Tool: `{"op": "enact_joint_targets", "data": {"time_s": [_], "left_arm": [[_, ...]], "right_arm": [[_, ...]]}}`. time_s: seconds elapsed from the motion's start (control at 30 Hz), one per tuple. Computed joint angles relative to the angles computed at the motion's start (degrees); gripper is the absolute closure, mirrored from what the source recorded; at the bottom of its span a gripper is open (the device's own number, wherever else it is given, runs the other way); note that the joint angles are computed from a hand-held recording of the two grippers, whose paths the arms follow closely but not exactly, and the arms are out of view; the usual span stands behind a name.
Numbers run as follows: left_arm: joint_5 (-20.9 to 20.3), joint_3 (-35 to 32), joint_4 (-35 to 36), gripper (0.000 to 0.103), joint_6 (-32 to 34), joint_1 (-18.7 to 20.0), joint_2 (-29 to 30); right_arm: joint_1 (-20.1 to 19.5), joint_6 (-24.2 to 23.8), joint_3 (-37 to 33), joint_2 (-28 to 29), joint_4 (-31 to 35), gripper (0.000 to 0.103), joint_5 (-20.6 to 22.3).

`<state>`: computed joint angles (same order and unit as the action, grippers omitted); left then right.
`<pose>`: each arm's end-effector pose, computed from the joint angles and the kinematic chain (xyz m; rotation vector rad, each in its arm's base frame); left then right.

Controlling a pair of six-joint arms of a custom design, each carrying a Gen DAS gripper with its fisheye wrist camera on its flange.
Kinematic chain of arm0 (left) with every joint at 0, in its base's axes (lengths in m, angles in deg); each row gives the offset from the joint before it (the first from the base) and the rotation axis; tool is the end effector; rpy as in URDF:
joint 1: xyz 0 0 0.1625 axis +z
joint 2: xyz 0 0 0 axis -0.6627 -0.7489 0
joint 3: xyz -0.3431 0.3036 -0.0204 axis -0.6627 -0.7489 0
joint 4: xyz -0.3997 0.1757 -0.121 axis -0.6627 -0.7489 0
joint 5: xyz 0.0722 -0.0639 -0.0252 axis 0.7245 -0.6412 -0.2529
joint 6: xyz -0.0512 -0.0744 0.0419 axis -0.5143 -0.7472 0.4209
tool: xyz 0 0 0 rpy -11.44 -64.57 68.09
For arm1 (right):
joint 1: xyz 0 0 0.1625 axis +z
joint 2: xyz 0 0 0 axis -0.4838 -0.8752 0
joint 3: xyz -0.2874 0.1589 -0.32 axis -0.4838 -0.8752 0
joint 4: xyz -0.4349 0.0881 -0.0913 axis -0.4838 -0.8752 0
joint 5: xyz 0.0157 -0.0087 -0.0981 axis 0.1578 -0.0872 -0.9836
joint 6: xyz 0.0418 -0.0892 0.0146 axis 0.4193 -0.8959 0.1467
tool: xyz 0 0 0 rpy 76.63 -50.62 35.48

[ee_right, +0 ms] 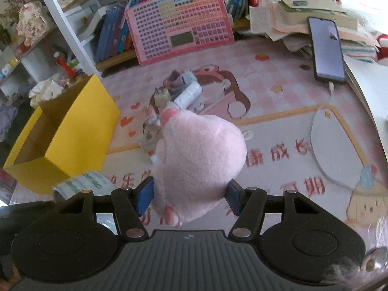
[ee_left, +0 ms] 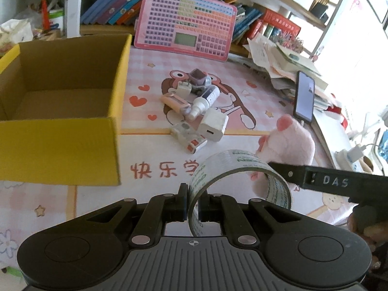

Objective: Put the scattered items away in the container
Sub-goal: 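Lift and carry the tape roll and pink pig over the yellow box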

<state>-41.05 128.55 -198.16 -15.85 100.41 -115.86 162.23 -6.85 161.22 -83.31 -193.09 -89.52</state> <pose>-0.0189 -0.3653 0.3226 0.7773 2.6534 -0.6026 0.3585 -0.3036 -0.0127 -0.0569 -2.3919 1.0298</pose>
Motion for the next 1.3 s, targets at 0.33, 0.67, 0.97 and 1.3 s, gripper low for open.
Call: {"op": "enact_joint_targets", "data": {"time_s": [0.33,0.67,0.97,1.3], "left_arm": [[-6.93,-5.47,10.75,0.096,6.65,11.1,-7.68],[-9.95,-11.17,16.95,0.096,11.46,21.61,-9.41],[-11.69,-13.52,16.87,0.097,12.72,26.42,-9.79],[-12.55,-14.58,13.69,0.097,12.3,29.95,-10.66]], "right_arm": [[6.71,14.14,-6.63,4.53,15.26,0.044,0.29],[11.52,14.46,-15.29,10.06,24.75,0.044,3.84],[13.73,10.66,-22.2,13.18,32.34,0.044,6.25],[14.79,5.38,-28.06,14.97,39.29,0.044,7.21]]}}
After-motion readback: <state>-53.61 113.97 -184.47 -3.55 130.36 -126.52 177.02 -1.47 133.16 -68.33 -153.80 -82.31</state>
